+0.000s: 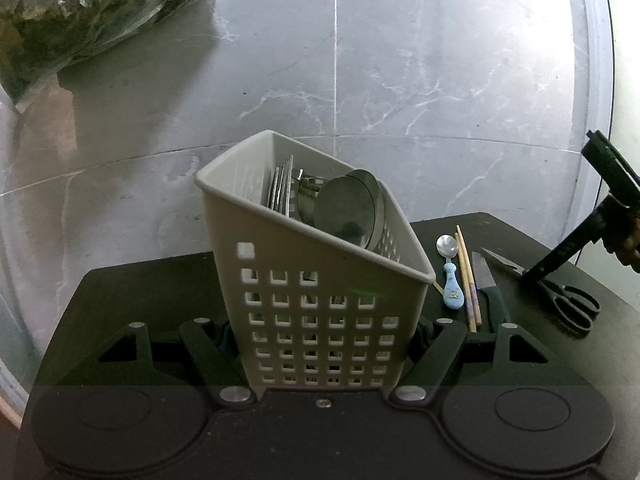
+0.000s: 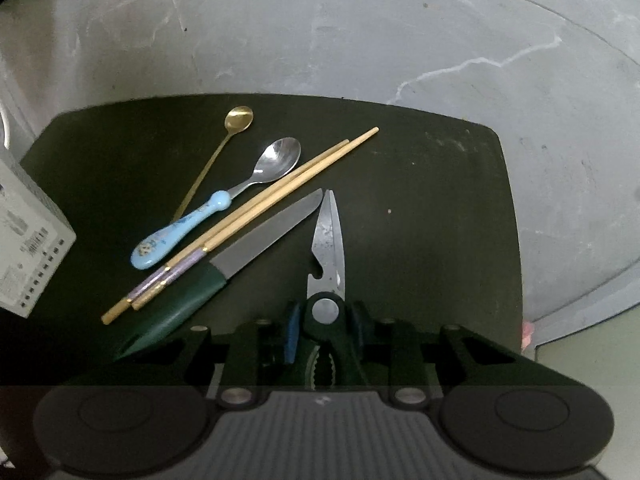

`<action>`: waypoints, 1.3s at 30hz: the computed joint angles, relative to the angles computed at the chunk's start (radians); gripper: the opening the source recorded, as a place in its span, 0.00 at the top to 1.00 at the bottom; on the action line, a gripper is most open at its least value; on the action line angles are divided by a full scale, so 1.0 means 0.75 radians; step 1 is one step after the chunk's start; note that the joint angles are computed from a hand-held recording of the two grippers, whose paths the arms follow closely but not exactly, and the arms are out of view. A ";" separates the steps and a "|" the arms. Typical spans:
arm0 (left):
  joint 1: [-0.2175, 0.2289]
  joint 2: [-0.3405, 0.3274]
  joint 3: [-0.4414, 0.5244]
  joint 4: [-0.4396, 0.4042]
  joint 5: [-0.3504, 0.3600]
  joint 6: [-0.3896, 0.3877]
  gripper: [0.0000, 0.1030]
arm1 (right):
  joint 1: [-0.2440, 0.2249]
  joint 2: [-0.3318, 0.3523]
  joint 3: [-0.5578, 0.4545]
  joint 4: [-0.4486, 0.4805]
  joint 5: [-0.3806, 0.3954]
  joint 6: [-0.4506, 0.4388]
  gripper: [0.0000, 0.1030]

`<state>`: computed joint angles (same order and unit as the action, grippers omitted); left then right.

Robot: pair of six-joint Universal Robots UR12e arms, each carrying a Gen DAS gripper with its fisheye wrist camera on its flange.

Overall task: Organize utensils
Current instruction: 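Lift the scissors with the right tool and drop them into the holder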

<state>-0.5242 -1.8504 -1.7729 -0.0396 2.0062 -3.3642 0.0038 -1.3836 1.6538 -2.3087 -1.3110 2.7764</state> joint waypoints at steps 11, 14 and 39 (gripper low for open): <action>0.028 0.015 -0.023 0.032 -0.090 0.049 0.26 | -0.025 -0.132 0.252 -0.519 0.147 0.330 0.72; 0.041 0.022 -0.035 0.048 -0.130 0.066 0.26 | -0.013 -0.151 0.287 -0.695 0.164 0.417 0.72; 0.083 0.027 -0.084 0.155 -0.251 0.139 0.26 | 0.238 0.007 0.240 -1.431 0.502 0.420 0.71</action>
<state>-0.4620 -1.8303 -1.8358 0.0763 1.8178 -3.2600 0.1821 -1.3781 1.8335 -3.3820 -0.9342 3.0914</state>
